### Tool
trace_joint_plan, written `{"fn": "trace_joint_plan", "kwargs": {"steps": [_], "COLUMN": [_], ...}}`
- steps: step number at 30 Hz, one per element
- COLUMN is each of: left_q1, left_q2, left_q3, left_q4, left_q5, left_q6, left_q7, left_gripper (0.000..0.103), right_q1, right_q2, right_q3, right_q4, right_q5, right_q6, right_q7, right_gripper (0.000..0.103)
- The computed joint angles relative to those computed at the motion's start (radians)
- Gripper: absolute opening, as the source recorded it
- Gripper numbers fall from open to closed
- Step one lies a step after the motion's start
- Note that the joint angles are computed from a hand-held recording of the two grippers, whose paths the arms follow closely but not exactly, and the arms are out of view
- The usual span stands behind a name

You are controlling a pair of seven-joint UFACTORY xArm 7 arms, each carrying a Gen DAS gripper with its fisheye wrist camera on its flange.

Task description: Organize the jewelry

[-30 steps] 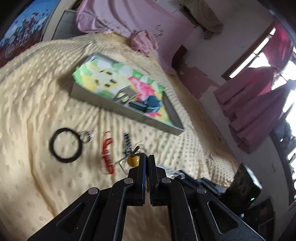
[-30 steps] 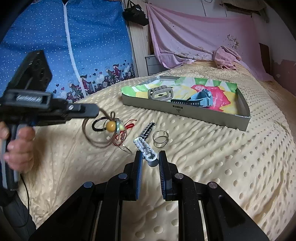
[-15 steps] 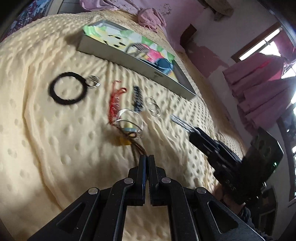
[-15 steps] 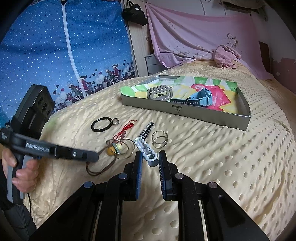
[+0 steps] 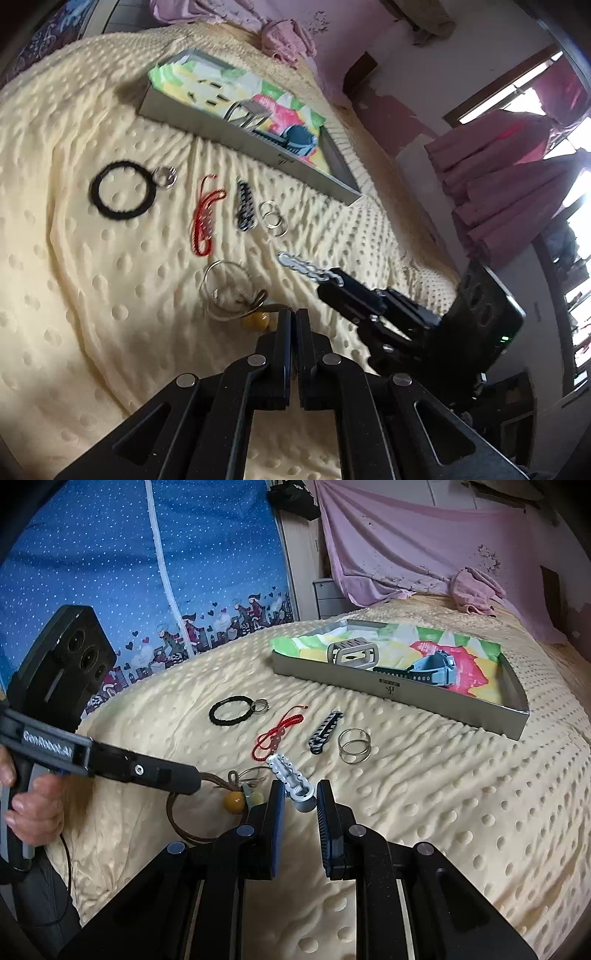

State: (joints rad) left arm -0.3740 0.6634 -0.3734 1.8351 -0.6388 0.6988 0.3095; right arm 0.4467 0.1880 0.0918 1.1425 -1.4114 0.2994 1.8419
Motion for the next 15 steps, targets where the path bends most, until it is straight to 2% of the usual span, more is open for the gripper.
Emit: {"fn": "trace_joint_plan", "kwargs": {"steps": [7,11,15], "left_q1": [0.033,0.017,0.006], "left_q2": [-0.012,0.007,0.082], "left_q3": [-0.032,-0.012,-0.013], "left_q4": [0.022,0.074,0.196], "left_q5": [-0.068,-0.067,-0.070], "left_q6": [0.030,0.044,0.110], "left_q7": [0.052,0.024,-0.026], "left_gripper": [0.003,0.003,0.003], "right_q1": [-0.006,-0.009,-0.018], "right_q2": [-0.008,-0.016,-0.032], "right_q3": [0.001,0.004,0.005], "right_q4": [-0.004,-0.008,-0.017], "right_q5": [-0.025,-0.037,-0.057], "right_q6": [0.004,0.011,0.026], "right_q7": [0.038,0.052,0.084], "right_gripper": [0.015,0.015,0.015]}}
